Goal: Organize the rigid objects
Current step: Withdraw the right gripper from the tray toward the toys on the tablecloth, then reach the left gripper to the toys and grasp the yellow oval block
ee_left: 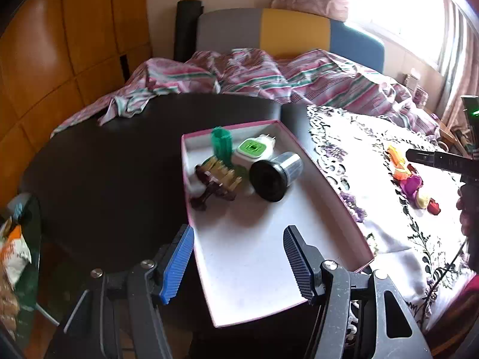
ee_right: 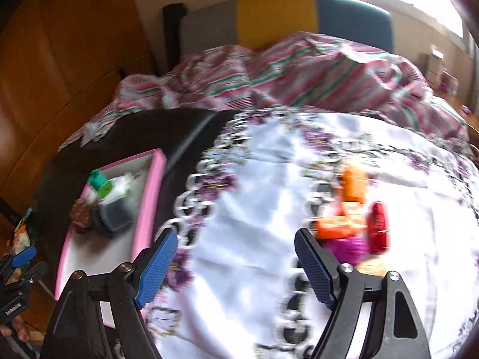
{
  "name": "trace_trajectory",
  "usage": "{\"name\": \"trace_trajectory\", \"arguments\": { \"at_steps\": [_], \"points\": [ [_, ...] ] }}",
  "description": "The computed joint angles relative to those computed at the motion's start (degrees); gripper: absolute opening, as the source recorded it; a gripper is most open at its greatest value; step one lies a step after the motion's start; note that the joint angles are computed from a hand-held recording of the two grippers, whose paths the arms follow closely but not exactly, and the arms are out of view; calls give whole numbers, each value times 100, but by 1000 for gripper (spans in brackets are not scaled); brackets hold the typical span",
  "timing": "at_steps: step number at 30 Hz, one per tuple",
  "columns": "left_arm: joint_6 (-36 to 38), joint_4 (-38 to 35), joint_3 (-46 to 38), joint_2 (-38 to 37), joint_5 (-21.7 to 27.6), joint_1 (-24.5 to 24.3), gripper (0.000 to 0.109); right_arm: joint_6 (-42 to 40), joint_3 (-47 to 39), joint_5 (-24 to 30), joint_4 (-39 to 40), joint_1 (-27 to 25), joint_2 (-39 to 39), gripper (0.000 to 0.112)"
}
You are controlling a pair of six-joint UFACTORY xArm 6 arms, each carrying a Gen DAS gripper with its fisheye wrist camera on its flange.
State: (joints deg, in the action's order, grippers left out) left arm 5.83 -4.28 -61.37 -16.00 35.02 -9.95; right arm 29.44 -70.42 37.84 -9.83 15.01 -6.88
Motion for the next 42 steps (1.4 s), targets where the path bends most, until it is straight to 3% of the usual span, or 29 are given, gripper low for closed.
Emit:
{"name": "trace_trajectory", "arguments": {
  "at_steps": [9, 13, 17, 23, 29, 35, 42],
  "points": [
    [420, -288, -477, 355, 19, -497, 63, 2144, 1241, -312, -805, -1344, -990, 82],
    [557, -415, -871, 714, 240, -859, 63, 2797, 1593, -382, -469, -1796, -1280, 82],
    [850, -756, -1373, 1207, 588, -1270, 63, 2759, 1838, -582, 96, -2019, -1422, 82],
    [1561, -1312, -2249, 2036, 1092, -1929, 63, 2775, 1862, -639, 39, -1963, -1478, 82],
    [2249, -1610, -3234, 2916, 1470, -2476, 53, 2586, 1971, -844, 360, -2013, -1541, 82],
    [2403, -1560, -4536, 3929, 2013, -2763, 53, 2544, 2062, -960, 589, -2087, -1599, 82],
    [1927, -1221, -5775, 4945, 2538, -2941, 55, 2372, 2157, -1159, 907, -2127, -1642, 82]
  ]
}}
